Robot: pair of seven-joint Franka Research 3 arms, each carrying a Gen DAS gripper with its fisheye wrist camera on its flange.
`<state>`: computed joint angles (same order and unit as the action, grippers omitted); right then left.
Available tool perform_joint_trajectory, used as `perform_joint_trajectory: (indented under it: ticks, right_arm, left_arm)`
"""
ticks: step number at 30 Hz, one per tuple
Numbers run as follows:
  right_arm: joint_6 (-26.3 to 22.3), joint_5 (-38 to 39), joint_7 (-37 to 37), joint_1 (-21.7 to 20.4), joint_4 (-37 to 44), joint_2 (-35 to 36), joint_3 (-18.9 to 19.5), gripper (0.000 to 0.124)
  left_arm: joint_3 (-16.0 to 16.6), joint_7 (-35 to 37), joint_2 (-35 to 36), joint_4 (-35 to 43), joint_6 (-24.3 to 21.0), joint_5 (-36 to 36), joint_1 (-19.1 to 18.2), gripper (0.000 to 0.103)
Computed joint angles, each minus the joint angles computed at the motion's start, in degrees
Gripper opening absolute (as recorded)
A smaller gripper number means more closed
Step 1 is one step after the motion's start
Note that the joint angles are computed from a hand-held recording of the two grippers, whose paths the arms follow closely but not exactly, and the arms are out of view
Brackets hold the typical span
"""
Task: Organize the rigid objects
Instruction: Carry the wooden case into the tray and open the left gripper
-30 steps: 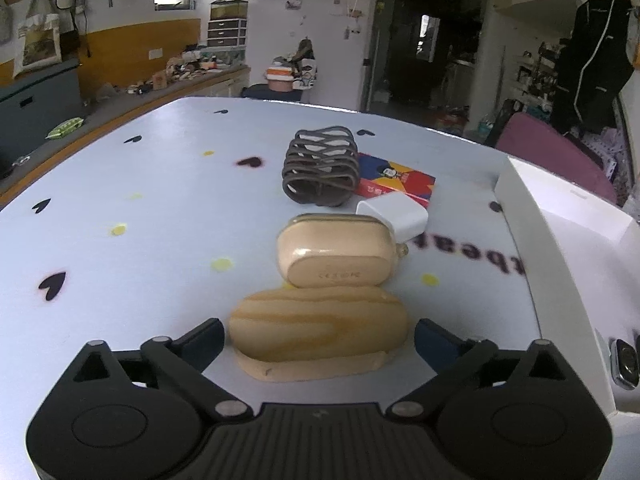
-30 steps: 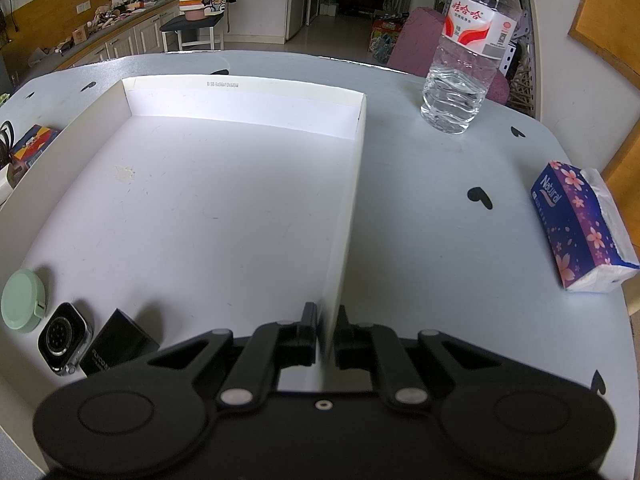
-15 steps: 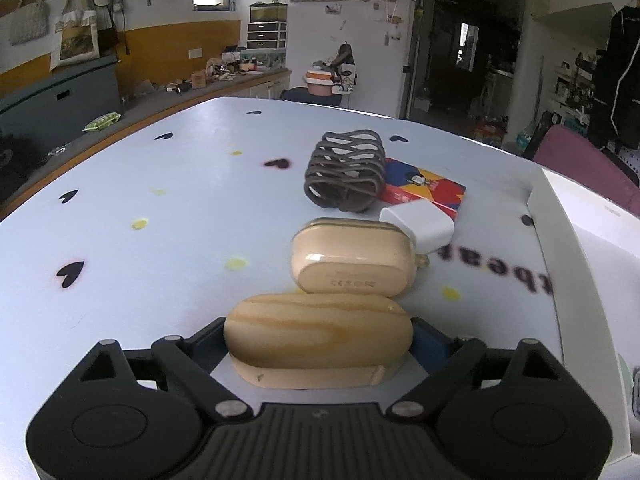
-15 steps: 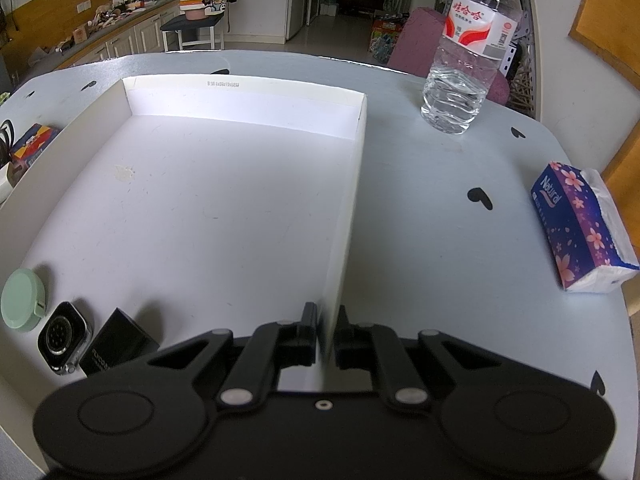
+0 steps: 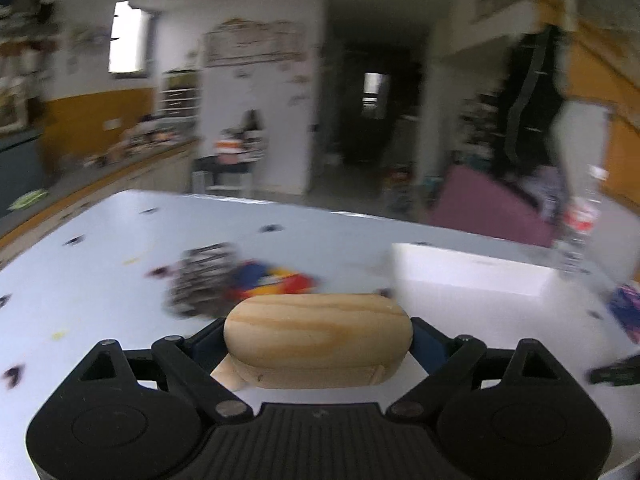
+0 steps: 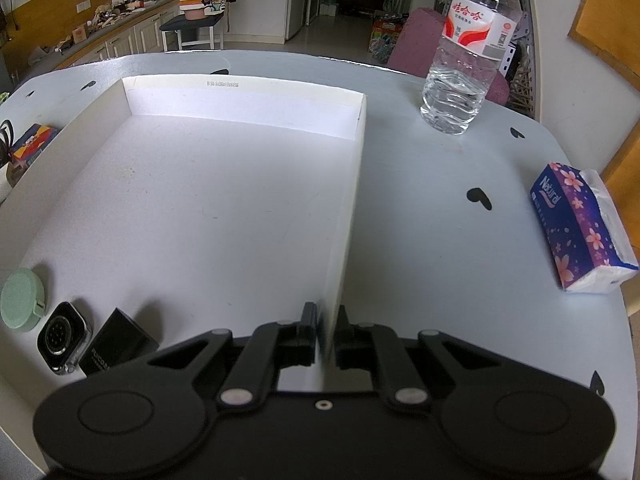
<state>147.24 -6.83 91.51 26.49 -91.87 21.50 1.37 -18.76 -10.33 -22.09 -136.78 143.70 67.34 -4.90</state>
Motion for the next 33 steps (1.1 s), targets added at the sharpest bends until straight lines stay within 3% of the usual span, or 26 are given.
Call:
perform_joint_trajectory:
  ticks: [6, 9, 19, 22, 25, 33]
  right_arm:
    - [0.00, -0.03, -0.02, 0.03, 0.01, 0.01, -0.04, 0.009]
    - [-0.02, 0.00, -0.08, 0.00, 0.01, -0.02, -0.03, 0.009]
    - [0.00, -0.01, -0.12, -0.02, -0.04, -0.05, -0.03, 0.009]
    - [0.02, -0.04, -0.13, -0.01, -0.07, -0.07, -0.03, 0.009]
    - [0.01, -0.03, -0.11, -0.01, -0.06, -0.06, -0.04, 0.009]
    - [0.00, -0.03, -0.13, -0.02, -0.14, -0.15, -0.02, 0.009]
  left_arm:
    - [0.35, 1.93, 9.60, 8.29, 6.47, 4.14, -1.23, 0.093]
    - [1.76, 4.51, 14.57, 11.95, 8.61, 2.86, -2.73, 0.093]
    - [6.25, 18.16, 23.97, 18.48, 9.63, -9.35, -6.53, 0.093]
    - [7.25, 22.72, 24.32, 18.06, 13.15, -15.25, -6.31, 0.093]
    - [7.42, 27.96, 25.19, 18.71, 12.68, -21.75, -6.43, 0.093]
    - [7.63, 33.14, 26.26, 20.49, 9.88, -25.08, -7.64, 0.093]
